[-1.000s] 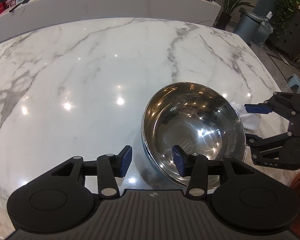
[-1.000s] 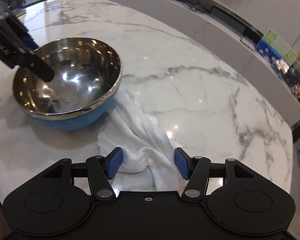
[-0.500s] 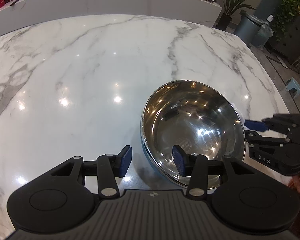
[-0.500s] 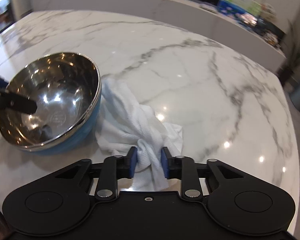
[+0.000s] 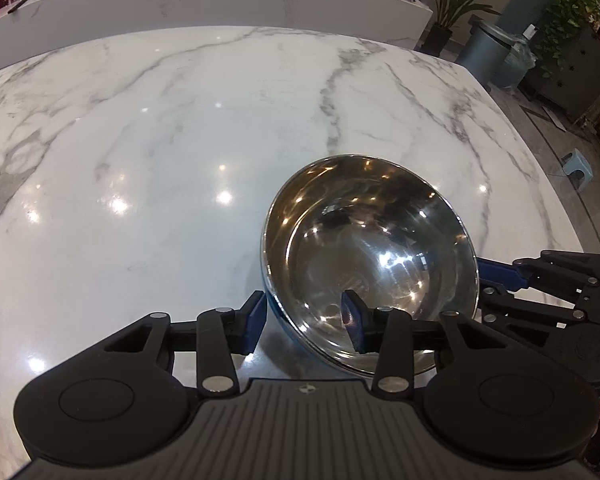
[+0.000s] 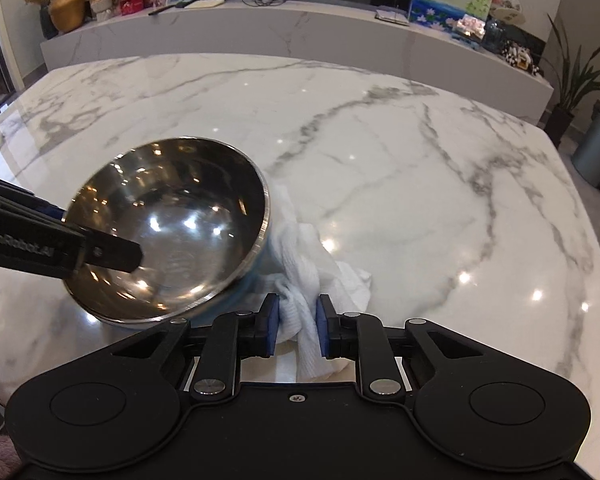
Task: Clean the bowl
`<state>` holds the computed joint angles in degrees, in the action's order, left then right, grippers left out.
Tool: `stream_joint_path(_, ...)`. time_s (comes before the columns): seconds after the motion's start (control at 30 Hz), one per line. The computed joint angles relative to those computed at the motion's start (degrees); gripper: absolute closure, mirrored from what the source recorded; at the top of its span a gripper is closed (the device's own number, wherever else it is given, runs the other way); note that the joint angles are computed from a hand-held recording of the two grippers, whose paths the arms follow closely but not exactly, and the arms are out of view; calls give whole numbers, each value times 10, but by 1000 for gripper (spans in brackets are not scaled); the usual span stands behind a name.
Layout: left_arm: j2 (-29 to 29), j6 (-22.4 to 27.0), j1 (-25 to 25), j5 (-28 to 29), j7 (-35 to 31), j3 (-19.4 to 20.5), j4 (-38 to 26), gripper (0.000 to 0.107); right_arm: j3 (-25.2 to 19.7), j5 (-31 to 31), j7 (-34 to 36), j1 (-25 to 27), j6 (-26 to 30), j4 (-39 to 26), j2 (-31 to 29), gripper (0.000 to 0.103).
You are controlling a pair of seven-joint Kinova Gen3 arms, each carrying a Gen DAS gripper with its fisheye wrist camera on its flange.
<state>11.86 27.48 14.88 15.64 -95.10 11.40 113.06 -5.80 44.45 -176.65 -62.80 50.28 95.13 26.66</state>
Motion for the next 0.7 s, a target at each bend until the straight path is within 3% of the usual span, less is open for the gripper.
stream_joint_path(0.47,16,-18,21,-55,69,-22,-16,69,18,19,2,1,-12,-32,25,85)
stream_joint_path(0.7,29,-42,9,-56,82,-14,-21,69,46,31,-83,-17,-5,-47,48,85)
